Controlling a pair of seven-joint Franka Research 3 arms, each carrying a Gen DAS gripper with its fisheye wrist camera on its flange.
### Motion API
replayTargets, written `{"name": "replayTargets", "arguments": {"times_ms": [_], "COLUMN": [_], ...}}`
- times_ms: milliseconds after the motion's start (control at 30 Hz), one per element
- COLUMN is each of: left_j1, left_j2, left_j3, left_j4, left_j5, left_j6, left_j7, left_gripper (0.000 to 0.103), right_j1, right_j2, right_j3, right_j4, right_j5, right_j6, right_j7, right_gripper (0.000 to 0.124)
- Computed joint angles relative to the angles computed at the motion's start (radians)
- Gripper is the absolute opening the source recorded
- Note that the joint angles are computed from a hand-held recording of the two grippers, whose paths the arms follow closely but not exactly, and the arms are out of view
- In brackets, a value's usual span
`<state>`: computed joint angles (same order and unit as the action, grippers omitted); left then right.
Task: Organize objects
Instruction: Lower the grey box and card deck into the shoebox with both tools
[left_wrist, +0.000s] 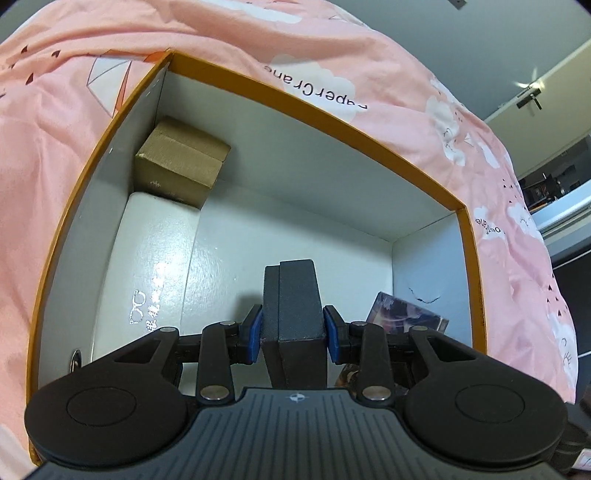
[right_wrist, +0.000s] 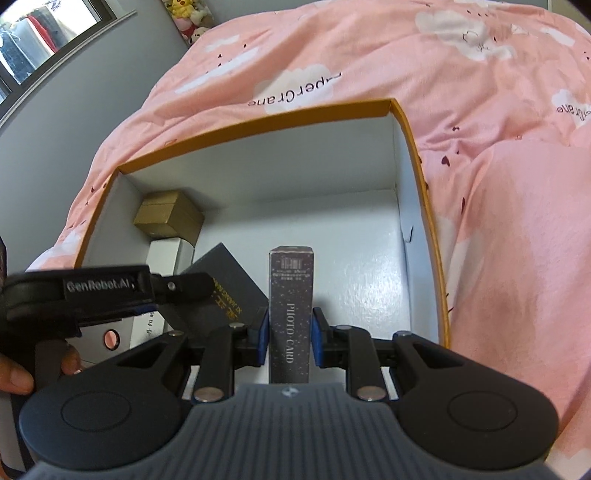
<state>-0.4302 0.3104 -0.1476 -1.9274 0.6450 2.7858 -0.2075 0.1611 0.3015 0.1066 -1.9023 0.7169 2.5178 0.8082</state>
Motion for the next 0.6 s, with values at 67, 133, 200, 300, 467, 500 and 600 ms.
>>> {"name": "replayTargets", "arguments": {"times_ms": [67, 133, 200, 300, 467, 500, 600], "left_j1": [0.026, 0.038, 0.027, 0.019, 0.025, 0.033, 0.041], "left_j2": [-0.009, -0.02, -0.031, -0.047, -0.083, -0.085, -0.099], "left_j3": [-0.019, -0.028, -0.023, -0.031, -0.047, -0.055, -0.067], "left_j4": [-0.037, -0.072, -0.078, -0.068, -0.081, -0.08, -0.083], "left_j5": [-0.056, -0.107, -0.109, -0.108, -0.087, -0.099, -0.112], "left_j6": [0.055, 0.089, 0.058, -0.031, -0.088, -0.091, -0.104], "left_j7": [0.005, 0.004, 0.014, 0.049, 0.089, 0.114, 0.171], "left_gripper": [0.038, 0.042, 0.046, 0.052, 0.064, 0.064, 0.063], "right_j1": [0.001, 0.0, 0.0, 0.001, -0.001, 0.0, 0.001], "right_j2": [0.002, 0.001, -0.001, -0.002, -0.01, -0.011, -0.013], "right_j3": [-0.001, -0.001, -0.002, -0.002, -0.001, -0.002, -0.003], "right_j4": [0.0, -0.002, -0.006, -0.01, -0.02, -0.022, -0.022], "right_j5": [-0.003, -0.002, -0.004, -0.003, 0.006, 0.005, 0.002], "right_j6": [-0.001, -0.001, 0.003, 0.008, 0.008, 0.01, 0.01], "right_j7": [0.007, 0.007, 0.008, 0.007, -0.002, -0.001, 0.004], "right_gripper": [0.024, 0.024, 0.024, 0.024, 0.024, 0.024, 0.024]}}
